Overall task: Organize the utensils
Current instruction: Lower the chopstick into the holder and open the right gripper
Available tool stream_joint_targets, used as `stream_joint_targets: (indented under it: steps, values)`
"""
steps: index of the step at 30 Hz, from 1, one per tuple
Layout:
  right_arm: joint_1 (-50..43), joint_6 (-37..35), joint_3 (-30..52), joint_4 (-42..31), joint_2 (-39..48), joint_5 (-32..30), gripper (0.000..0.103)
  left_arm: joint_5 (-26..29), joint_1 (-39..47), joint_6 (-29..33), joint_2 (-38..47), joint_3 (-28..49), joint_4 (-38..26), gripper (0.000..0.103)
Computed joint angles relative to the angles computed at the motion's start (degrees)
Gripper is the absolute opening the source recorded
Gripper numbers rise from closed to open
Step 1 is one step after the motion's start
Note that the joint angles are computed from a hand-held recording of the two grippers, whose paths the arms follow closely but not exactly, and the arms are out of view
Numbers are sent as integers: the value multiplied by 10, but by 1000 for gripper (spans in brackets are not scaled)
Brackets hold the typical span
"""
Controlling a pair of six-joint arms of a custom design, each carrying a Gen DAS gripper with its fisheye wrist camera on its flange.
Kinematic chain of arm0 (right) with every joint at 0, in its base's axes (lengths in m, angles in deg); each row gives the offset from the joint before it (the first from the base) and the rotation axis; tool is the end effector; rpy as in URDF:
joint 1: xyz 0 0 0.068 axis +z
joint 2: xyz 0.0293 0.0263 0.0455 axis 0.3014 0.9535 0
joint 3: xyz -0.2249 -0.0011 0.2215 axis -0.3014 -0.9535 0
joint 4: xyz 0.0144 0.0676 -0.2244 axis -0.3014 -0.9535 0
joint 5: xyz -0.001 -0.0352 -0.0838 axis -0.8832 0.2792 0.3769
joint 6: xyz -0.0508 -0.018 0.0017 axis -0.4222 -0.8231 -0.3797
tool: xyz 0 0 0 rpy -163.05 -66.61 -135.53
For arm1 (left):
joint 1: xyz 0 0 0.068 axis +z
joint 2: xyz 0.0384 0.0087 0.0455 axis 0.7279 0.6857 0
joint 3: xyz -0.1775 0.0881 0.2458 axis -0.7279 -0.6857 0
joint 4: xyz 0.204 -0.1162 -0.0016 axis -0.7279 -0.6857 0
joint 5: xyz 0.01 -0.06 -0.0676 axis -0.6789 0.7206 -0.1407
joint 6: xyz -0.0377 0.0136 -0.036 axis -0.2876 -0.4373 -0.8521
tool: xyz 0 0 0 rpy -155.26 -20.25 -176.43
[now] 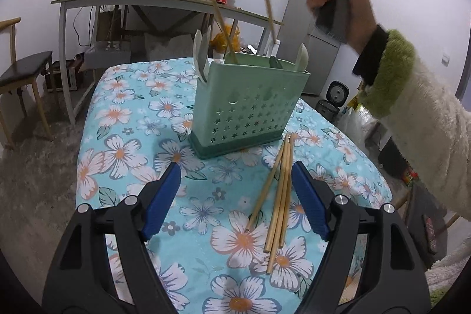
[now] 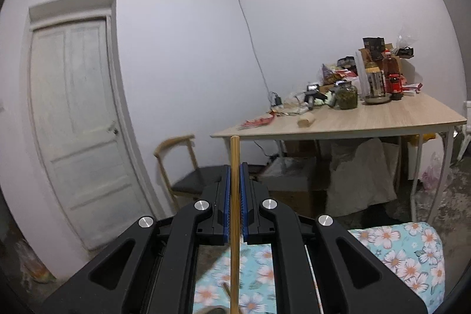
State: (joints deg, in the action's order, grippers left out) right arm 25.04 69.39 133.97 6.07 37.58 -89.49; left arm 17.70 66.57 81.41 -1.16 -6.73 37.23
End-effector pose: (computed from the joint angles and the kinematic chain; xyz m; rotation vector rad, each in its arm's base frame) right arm 0.3097 0.0552 0.4201 -0.2597 1.7426 0.5900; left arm 0.1171 0.0141 0.2570 0.4316 2.1233 -0.5969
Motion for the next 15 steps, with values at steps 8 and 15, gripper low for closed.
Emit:
stream_joint_targets:
  steps: [8, 15]
  values:
    - [14, -57, -53, -8, 24, 51, 8, -2, 1, -4, 14, -8, 18, 74]
    - [-58, -25, -101, -31, -50, -18, 44, -23, -23, -24, -2, -11, 24, 74]
